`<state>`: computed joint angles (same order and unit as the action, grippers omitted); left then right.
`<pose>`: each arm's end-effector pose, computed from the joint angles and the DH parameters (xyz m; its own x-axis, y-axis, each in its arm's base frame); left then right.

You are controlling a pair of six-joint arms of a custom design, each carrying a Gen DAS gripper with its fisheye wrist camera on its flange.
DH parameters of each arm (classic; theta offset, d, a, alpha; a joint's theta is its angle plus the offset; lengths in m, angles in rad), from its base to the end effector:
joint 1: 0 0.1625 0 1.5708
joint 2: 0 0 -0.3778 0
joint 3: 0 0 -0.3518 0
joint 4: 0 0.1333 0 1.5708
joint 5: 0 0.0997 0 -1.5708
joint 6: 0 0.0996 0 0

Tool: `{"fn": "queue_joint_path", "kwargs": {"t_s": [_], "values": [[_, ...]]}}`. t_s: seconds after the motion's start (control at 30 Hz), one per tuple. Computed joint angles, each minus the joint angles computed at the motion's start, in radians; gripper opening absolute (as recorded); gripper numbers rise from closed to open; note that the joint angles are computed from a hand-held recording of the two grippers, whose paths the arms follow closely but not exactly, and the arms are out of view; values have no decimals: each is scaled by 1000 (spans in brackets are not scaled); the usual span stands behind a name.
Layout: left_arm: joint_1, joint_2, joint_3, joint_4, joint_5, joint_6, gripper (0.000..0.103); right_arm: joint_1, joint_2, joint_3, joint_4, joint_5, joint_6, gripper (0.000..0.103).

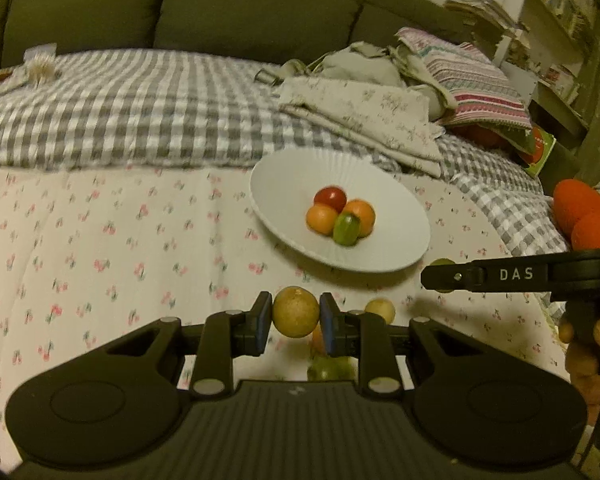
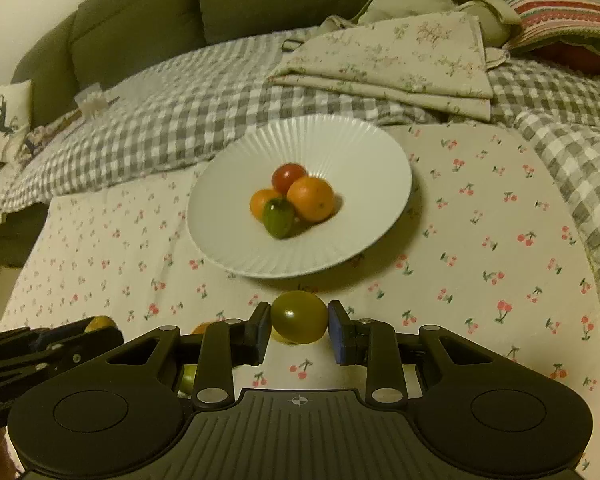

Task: Organize fruits
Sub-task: 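Carry both fruits onto the plate and open both tools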

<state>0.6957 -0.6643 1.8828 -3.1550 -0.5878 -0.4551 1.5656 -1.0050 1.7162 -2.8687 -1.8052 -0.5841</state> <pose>-0.2696 -0.5067 0.0493 -0.8395 -0.0521 -0.5408 0.3873 0.6409 -0.6628 0.1070 -0.6063 0.2263 -0.8132 -0.3477 0.4666 -0.5324 0.7684 -0.3552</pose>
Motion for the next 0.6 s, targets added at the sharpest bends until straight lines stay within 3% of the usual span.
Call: {"fn": "queue_joint_path", "kwargs": {"t_s": [0.23, 0.6], "values": [[32, 76, -101, -126, -2, 204, 24, -9, 14, -27, -28, 40, 3, 29], [97, 193, -267, -200, -27, 438, 24, -27, 78, -80, -81, 87, -35, 29]]}}
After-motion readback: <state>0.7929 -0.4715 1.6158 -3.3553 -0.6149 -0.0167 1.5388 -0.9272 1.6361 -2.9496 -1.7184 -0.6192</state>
